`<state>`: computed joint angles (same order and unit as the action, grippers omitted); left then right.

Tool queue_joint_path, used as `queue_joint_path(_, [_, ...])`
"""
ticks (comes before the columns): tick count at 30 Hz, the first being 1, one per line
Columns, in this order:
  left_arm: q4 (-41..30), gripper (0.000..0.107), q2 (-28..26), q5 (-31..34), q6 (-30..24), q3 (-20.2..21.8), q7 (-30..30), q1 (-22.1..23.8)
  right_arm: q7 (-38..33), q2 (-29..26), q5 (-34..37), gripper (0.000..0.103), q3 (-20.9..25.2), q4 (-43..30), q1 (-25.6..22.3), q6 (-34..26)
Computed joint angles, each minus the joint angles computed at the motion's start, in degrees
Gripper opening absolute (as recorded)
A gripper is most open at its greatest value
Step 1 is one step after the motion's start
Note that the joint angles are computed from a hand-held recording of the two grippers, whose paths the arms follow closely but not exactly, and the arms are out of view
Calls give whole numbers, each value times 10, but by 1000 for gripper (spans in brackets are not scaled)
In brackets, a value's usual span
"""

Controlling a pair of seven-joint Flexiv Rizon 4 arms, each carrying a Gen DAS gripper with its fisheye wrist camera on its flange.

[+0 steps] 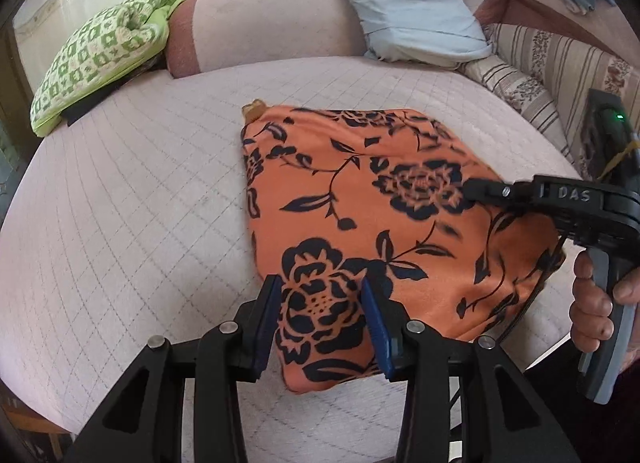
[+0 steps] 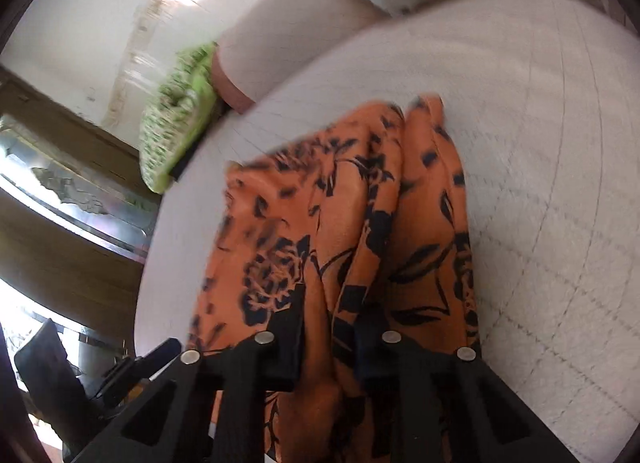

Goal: Fold small clothes
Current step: 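Lower the folded garment onto the bed and open both grippers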

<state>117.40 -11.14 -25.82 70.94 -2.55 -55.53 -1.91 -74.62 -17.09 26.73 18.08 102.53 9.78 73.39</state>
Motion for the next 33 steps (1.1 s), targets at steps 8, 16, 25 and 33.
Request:
queue_joint_path(8, [-1,57,-19,65,21,10,13,-26,67,37,-52,19,-27,58,-13,16])
queue_joint_path(16, [2,57,-8,16,28,-10,70,11,23,60,65,34,-40,54,-34,34])
queue_joint_path(25, [-48,59,-52,126,-2,38,-25,-9,2,1,-17,31,-20,-26,-16,36])
queue_joint_path(33, [-56,95,-59,137,-28,37,-92,7,267,-40,-294,32,-150,-13,93,-56])
